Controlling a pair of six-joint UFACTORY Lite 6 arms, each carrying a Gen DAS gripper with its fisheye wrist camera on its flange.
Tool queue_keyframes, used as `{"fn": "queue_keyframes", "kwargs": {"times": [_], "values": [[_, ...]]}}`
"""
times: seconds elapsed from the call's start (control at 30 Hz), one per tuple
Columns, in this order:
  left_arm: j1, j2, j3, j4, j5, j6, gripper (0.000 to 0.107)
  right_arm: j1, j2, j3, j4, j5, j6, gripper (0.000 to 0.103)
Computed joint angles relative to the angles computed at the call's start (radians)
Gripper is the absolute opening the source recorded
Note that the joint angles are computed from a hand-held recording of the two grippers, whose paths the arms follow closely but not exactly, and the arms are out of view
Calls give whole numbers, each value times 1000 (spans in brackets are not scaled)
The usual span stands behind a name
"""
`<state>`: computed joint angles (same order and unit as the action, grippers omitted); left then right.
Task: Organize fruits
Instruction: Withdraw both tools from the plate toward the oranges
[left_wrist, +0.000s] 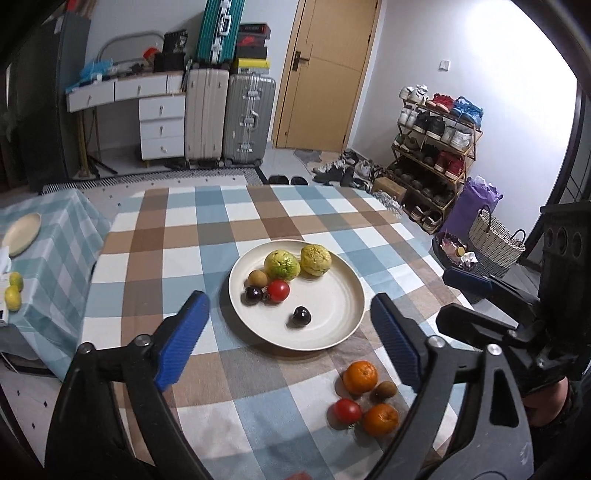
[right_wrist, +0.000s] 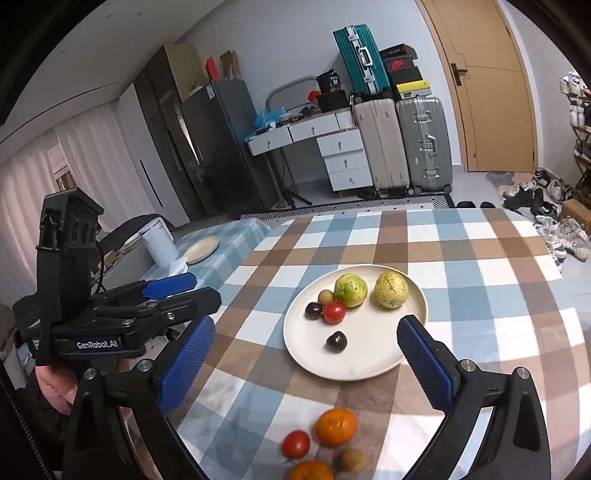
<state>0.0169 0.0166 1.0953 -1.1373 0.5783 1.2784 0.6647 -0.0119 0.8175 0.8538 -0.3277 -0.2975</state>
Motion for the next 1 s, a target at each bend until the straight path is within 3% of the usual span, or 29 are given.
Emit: {"fn": "queue_keyframes", "kwargs": {"times": [0.13,0.43,0.53,0.63,0.8,1.0], "values": [[9,-183,-173,-85,-26,80,100,70,-107,-98,147,-64,-91,101],[45,-519,-499,-69,-29,68,102,340,-287,-260,496,-312,-318,103],[-6,-603,-591,-58,-124,73,102,433,-305,-299,539,-398,-310,103],[-27,-684,-676,-88,-148,98,102,500,-299,-337,549,-455,-264,103],[-74,-625,-736,-273,-215,270,102,541,-227,-393,518,-462,-114,103],[-102,-423,-771,-694,-228,700,102,516,-108,-439,350,-417,147,103]]}}
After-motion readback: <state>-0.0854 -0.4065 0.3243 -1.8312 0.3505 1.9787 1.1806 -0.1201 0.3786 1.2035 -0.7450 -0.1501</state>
